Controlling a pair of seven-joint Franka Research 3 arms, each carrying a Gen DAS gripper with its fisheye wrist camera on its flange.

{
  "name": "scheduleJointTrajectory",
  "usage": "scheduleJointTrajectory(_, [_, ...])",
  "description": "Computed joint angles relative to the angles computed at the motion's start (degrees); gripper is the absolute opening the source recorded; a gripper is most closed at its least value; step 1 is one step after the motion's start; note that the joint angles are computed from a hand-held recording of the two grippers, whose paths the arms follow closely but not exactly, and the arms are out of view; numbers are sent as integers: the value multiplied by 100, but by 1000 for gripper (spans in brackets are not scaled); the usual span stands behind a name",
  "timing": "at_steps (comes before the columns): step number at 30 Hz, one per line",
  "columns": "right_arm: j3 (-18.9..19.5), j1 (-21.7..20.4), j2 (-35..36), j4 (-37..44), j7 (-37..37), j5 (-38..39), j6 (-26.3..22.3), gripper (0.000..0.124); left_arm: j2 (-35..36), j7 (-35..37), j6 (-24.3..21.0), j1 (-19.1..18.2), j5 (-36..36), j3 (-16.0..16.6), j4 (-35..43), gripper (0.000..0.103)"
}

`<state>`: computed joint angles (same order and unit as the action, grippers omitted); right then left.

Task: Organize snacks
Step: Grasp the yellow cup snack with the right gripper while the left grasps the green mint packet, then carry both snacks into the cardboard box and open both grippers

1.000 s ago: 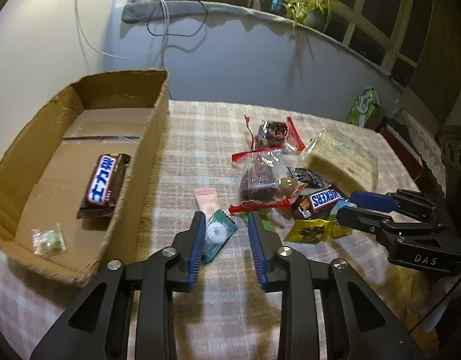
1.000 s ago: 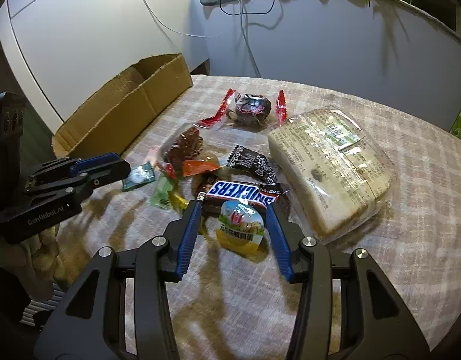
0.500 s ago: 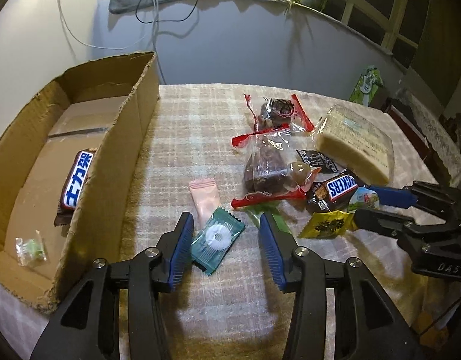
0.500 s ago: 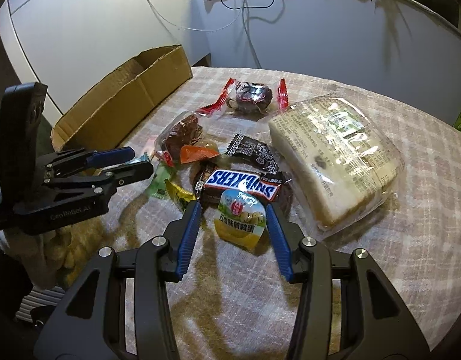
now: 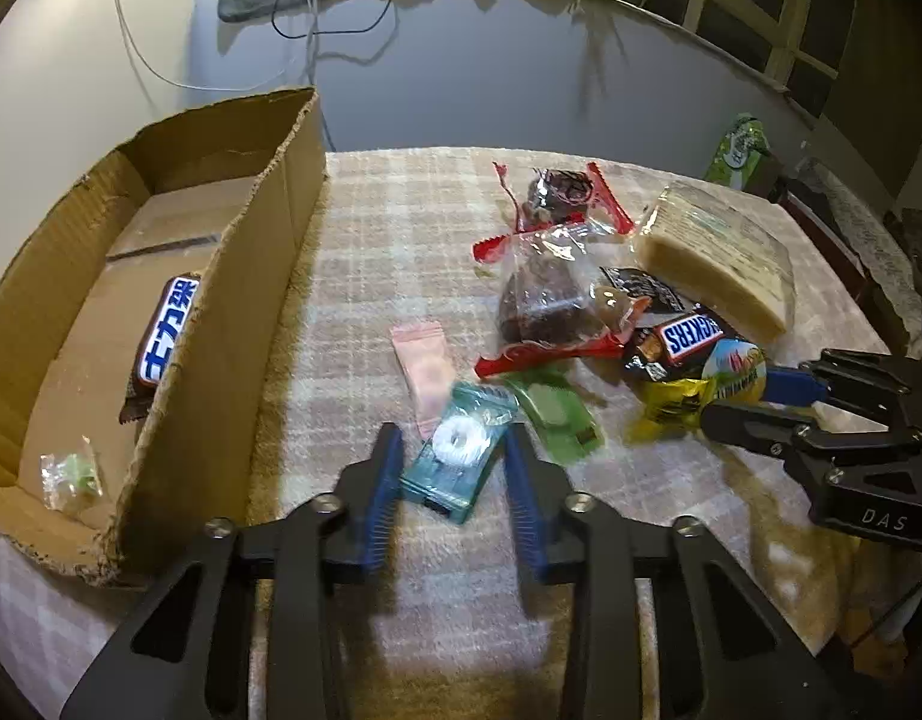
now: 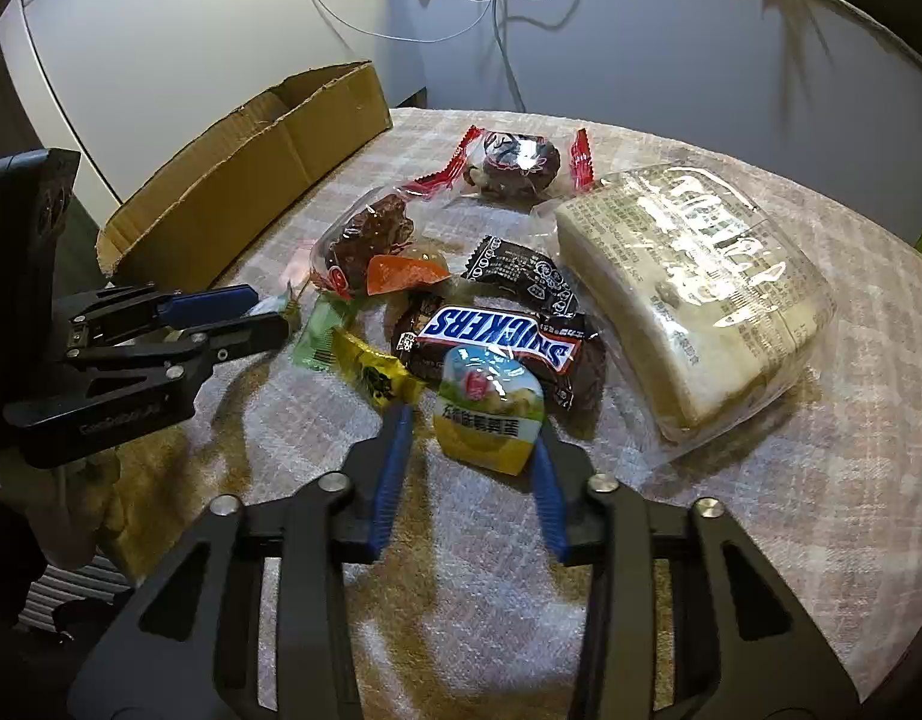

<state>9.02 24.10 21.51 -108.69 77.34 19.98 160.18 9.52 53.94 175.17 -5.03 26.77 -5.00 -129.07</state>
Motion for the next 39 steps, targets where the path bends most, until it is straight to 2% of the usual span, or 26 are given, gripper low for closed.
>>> scheduleJointTrajectory(3, [36,-43,8,6,-49,71,-17,28,2,4,42,7,4,4,-14,21])
scheduleJointTrajectory(8, [-2,-10,-31,-46,-14,55,51,25,-11,-65,92,-28,107,39,-45,20])
scheduleJointTrajectory(13, [-31,12,-127,-175,37,0,197,24,-45,168,214,167,-291,-161,-135,20])
scheduleJointTrajectory(18, [8,-40,-335,-405,15,105,379,23,-186,123,361,109,-379,-102,-271,20])
scheduleJointTrajectory(23, [54,-82,-493,-489,-38,224,477,23,-404,-169,541,1,-164,44,-422,20])
scheduleJointTrajectory(27, [132,-98,-552,-410,-177,332,523,23,-614,-887,677,-132,557,333,-514,20])
scheduleJointTrajectory(30, [224,-110,-498,-227,-331,469,502,23,-775,-1603,734,-36,1306,416,-545,20])
scheduleJointTrajectory(35, [301,-33,-271,233,-528,581,395,23,-994,-3004,738,443,2792,317,-494,20])
scheduleJointTrajectory(39, [297,103,75,788,-538,488,210,23,-1101,-3639,734,854,3430,144,-483,20])
